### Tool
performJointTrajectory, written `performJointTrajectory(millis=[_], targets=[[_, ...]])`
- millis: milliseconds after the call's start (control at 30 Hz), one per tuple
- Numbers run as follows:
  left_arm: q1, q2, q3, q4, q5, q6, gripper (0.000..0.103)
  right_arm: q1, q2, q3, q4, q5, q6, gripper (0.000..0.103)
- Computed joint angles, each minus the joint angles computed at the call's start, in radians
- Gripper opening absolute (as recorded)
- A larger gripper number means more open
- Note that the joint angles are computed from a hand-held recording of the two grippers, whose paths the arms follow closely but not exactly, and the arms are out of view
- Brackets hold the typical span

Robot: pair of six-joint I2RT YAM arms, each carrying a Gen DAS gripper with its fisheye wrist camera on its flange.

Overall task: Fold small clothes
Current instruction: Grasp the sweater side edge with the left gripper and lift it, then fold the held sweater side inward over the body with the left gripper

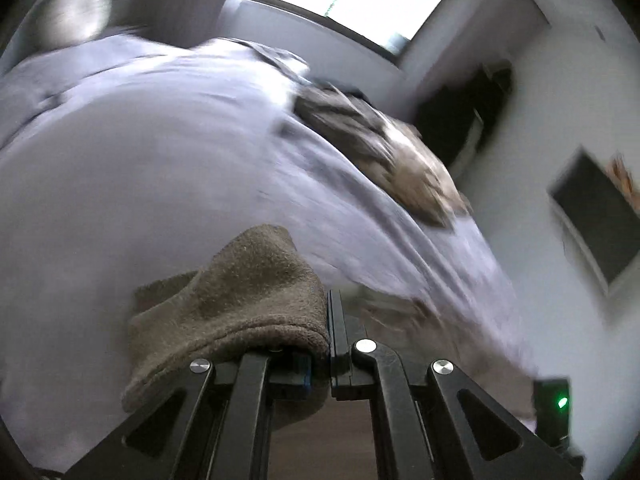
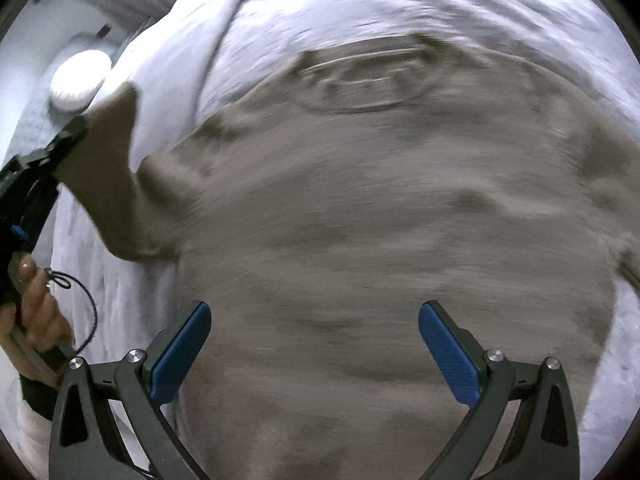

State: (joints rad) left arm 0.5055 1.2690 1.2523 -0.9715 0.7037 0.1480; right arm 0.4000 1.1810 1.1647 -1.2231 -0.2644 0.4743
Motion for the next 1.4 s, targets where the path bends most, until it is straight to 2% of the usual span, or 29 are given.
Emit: performJointTrajectory(millis=[100,167,233,333,500,533,567,600,633,700,767,867,933,1000,1067,1100,1200,1233,1300,1333,1400], targets=[[-0.301,-0.006,-0.063,0.108,-0.113,-0.138,0.007,-0.136,-0.037,-0.024,-0.04,-0.019,-0.081,0.103],[-0.448,-0.009,-0.11,0.167,-0.193,-0.189,0.007,-0.252,-0.058,-0.051,-0.065,-0.039,-0.152,0.103],[-0.625,0.015,-0.163,0.221,-0.341,-0.229,0.007,-0.377,-0.068,-0.084,-0.085,-0.063,-0.222,0.103],[-0.769,0.087,-0.203,0.266,-0.462,-0.275,0.007,-0.516,-0.068,-0.118,-0.103,-0.082,-0.309,0.103],[-0.848,0.088,-0.269,0.255,-0.583,-0.3,0.007,-0.594,-0.062,-0.146,-0.102,-0.077,-0.371,0.103],[-0.854,0.092,-0.262,0.251,-0.6,-0.291,0.012,-0.592,-0.056,-0.141,-0.097,-0.074,-0.375,0.103],[-0.863,0.087,-0.254,0.232,-0.62,-0.287,0.024,-0.578,-0.055,-0.135,-0.096,-0.068,-0.367,0.103],[-0.869,0.071,-0.25,0.209,-0.633,-0.282,0.058,-0.563,-0.048,-0.124,-0.09,-0.06,-0.363,0.103],[-0.876,0.07,-0.239,0.21,-0.645,-0.284,0.085,-0.534,-0.039,-0.108,-0.08,-0.05,-0.356,0.103],[-0.874,-0.012,-0.246,0.183,-0.683,-0.251,0.088,-0.476,-0.024,-0.075,-0.063,-0.033,-0.348,0.103],[-0.825,-0.058,-0.234,0.132,-0.68,-0.195,0.088,-0.367,-0.003,-0.031,-0.033,0.008,-0.326,0.103],[-0.689,-0.127,-0.213,0.061,-0.678,-0.123,0.088,-0.165,0.057,0.039,0.027,0.119,-0.304,0.103],[-0.571,-0.136,-0.203,0.045,-0.679,-0.078,0.088,-0.004,0.123,0.093,0.069,0.236,-0.315,0.103],[-0.444,-0.098,-0.189,0.043,-0.693,-0.046,0.088,0.104,0.171,0.118,0.104,0.328,-0.339,0.103],[-0.325,-0.007,-0.175,0.042,-0.708,-0.023,0.088,0.219,0.245,0.144,0.15,0.463,-0.399,0.103],[-0.287,0.019,-0.181,0.052,-0.709,-0.014,0.088,0.285,0.289,0.148,0.188,0.563,-0.443,0.103],[-0.211,0.103,-0.223,0.117,-0.742,0.001,0.088,0.367,0.376,0.142,0.271,0.734,-0.527,0.102],[-0.206,0.114,-0.233,0.127,-0.746,0.003,0.088,0.39,0.403,0.125,0.313,0.808,-0.562,0.099],[-0.19,0.115,-0.264,0.161,-0.734,0.016,0.088,0.391,0.418,0.109,0.344,0.855,-0.598,0.059],[-0.191,0.105,-0.281,0.18,-0.738,0.025,0.088,0.359,0.425,0.137,0.317,0.793,-0.569,0.014],[-0.196,0.094,-0.299,0.2,-0.751,0.039,0.088,0.271,0.387,0.157,0.301,0.67,-0.462,0.012]])
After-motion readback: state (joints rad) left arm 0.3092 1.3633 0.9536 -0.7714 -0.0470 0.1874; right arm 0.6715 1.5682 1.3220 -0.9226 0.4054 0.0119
